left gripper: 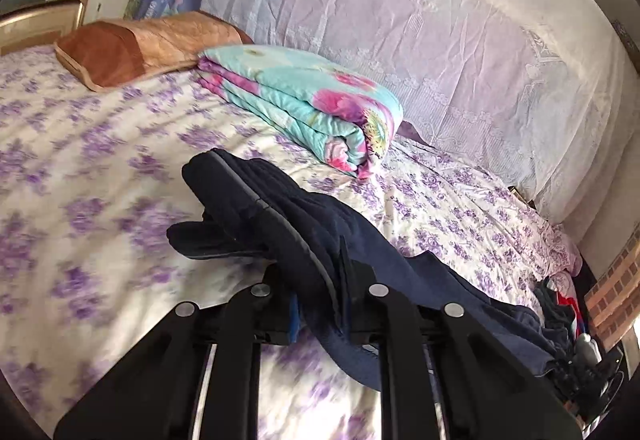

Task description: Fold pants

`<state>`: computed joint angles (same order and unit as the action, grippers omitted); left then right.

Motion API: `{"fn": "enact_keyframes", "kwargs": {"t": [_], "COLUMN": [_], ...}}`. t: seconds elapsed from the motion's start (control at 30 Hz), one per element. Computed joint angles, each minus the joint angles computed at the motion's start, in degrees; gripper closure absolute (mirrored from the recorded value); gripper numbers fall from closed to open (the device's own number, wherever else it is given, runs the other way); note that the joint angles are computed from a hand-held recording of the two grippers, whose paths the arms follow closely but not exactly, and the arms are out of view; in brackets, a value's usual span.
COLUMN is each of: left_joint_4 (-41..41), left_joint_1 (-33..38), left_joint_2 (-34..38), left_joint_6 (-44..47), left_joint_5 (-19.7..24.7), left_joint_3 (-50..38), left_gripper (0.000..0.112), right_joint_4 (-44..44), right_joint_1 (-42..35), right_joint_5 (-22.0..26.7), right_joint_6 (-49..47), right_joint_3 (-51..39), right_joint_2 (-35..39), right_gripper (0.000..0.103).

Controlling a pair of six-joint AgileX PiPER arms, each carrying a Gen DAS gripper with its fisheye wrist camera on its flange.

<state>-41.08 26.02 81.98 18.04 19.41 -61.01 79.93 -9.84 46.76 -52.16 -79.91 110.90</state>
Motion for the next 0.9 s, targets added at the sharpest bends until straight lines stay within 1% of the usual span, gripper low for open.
{"fn": "enact_keyframes", "kwargs": {"t": [0.03,0.07,0.1,0.13,0.17,0.2,0.23,0.27,0.3,0.37,0.4,0.47,0.5,0.6,0.67,0.73,0.77,0.8,0.87,0.9], "left_joint_4": [-3.92,-7.8,-9.86,-9.78,-7.84,-5.33,-4.62,-4.74,-4.28,-3.74,-4.15,-6.32,-7.84,-10.81,-13.19,-14.28,-13.78,-12.7,-11.48,-11.49], "left_joint_1": [3.65,8.03,13.25,17.56,20.85,22.84,24.75,25.79,25.6,25.51,25.96,29.52,32.58,42.56,48.18,49.81,48.7,46.84,43.56,42.59], "left_joint_2": [-5.01,-9.26,-12.97,-15.06,-15.8,-15.07,-13.9,-13.41,-13.99,-17.26,-18.57,-20.86,-21.77,-23.16,-22.27,-19.86,-18.88,-18.07,-17.61,-17.35], "left_joint_6": [5.48,11.14,15.7,18.09,18.64,18.06,18.69,19.26,18.67,18.1,18.26,20.42,22.18,25.86,27.71,27.82,26.82,25.16,23.12,22.92], "left_joint_5": [3.17,7.43,12.65,17.12,21.16,24.6,27.42,27.95,26.19,23.18,23.09,26.7,29.41,37.97,42.61,45.63,45.57,44.44,41.85,41.16], "left_joint_3": [3.93,7.04,9.57,11.08,11.87,12.01,13.02,14.61,16.65,20.53,21.33,21.77,21.47,20.06,19.32,18.25,17.76,17.33,17.59,17.73], "left_gripper": [0.099,0.098,0.096,0.094,0.09,0.089,0.089,0.085,0.078,0.071,0.071,0.071,0.071,0.071,0.07,0.07,0.07,0.07,0.07,0.07], "right_joint_4": [0.22,0.21,-1.44,-5.15,-8.28,-9.12,-7.66,-5.02,-4.65,-3.73,-3.5,-3.29,-2.87,-2.18,-1.01,-0.46,-0.55,-0.57,-0.86,-1.24], "right_joint_1": [-0.75,-1.64,-2.64,-3.69,-4.49,-5.69,-7.46,-9.1,-10.69,-12.36,-12.8,-12.4,-12.11,-11.53,-11.26,-11.17,-11.38,-11.35,-11.46,-11.43], "right_joint_5": [0.94,1.3,2.17,3.88,4.21,2.96,2.65,3.9,6.42,9.34,10.12,10.28,10.03,9.86,9.54,9.53,9.84,9.73,9.54,9.38], "right_joint_6": [-3.99,-7.91,-10.44,-10.68,-9.72,-8.68,-8.82,-10.5,-9.91,-8.12,-7.45,-6.72,-7.04,-4.9,-6.02,-6.89,-7.18,-7.45,-8.19,-8.17], "right_joint_3": [4.99,9.76,13.09,14.26,15.24,16.95,18.47,19.2,18.24,16.59,16.08,14.85,15.28,12.91,13.52,14.27,14.94,15.34,16.12,16.09], "right_joint_2": [-3.55,-7.04,-9.95,-11.21,-12.08,-13.27,-13.86,-13.02,-11.62,-8.86,-8.05,-7.28,-7.35,-5.38,-5.38,-5.49,-5.96,-6.28,-7.08,-7.2], "right_gripper": [0.086,0.087,0.087,0.083,0.064,0.051,0.031,0.03,0.03,0.033,0.033,0.033,0.033,0.033,0.037,0.04,0.044,0.046,0.053,0.055]}}
